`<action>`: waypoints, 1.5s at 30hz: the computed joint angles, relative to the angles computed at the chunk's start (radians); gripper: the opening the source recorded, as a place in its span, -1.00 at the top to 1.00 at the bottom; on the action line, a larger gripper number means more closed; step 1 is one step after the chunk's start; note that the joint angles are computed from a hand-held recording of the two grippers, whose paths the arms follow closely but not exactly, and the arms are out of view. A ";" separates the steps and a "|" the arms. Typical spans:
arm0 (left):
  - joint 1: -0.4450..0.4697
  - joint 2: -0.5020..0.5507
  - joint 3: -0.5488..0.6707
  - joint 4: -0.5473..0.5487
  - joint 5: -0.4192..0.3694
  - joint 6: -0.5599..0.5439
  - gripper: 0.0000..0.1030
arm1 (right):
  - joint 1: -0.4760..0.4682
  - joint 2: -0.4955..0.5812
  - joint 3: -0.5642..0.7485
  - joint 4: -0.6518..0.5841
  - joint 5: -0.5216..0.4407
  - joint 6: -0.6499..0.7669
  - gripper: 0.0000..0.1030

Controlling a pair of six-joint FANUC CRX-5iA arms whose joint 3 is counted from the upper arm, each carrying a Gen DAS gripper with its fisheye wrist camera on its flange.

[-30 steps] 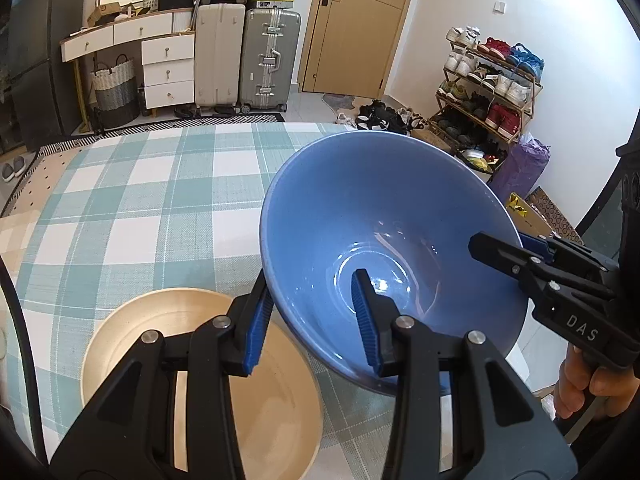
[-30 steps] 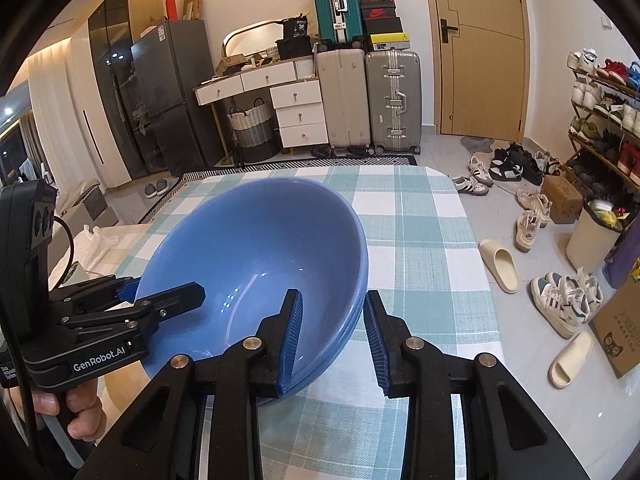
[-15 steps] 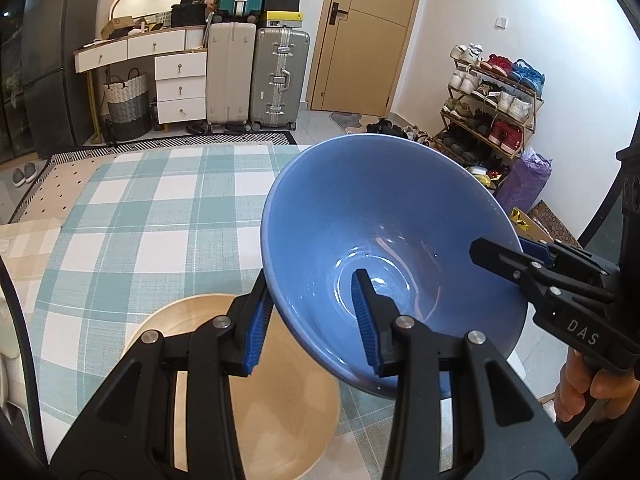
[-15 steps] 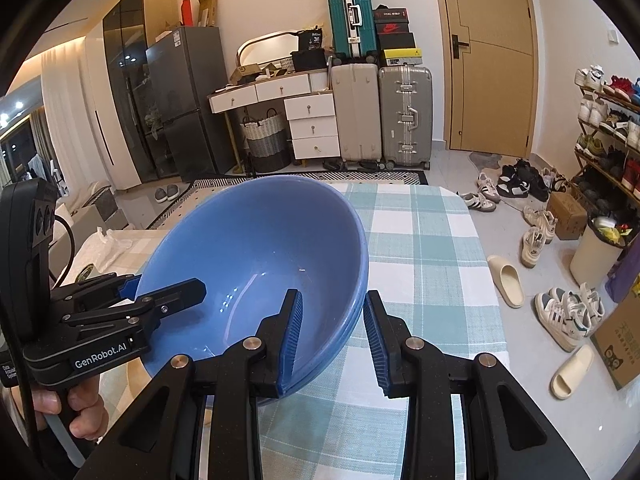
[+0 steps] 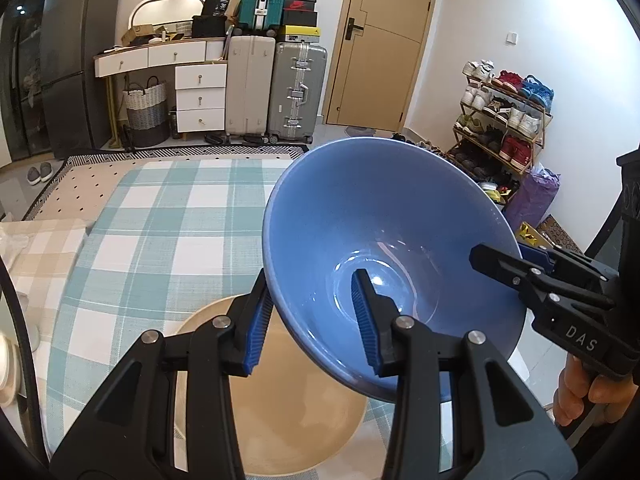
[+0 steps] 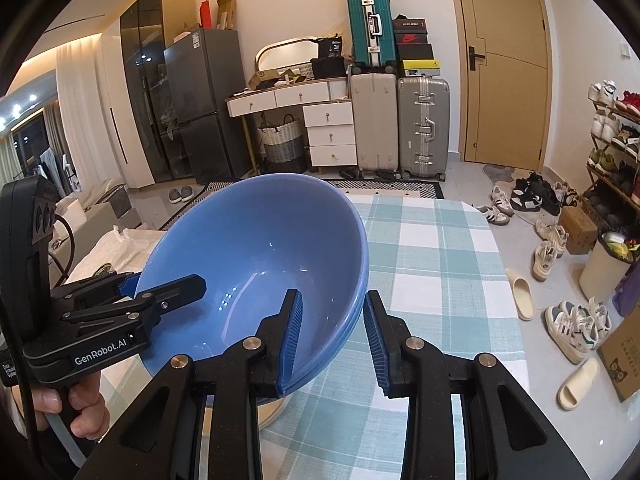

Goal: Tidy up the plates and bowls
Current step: 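Lift the nested light-blue bowls with both tools and carry toward the cream plates, then lower the held bowls onto the center of the cream plate stack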

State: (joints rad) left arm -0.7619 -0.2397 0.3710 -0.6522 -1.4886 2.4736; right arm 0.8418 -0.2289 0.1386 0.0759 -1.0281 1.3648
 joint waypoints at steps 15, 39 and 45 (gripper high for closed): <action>-0.070 -0.074 -0.029 -0.088 -0.120 0.059 0.30 | 0.068 0.020 -0.007 -0.010 0.019 -0.022 0.38; 0.248 -0.213 -0.303 0.111 0.033 -0.012 0.30 | 0.072 0.140 0.011 -0.099 0.023 0.035 0.38; 0.321 -0.234 -0.360 0.167 0.080 -0.051 0.30 | 0.065 0.155 0.013 -0.110 0.021 0.041 0.38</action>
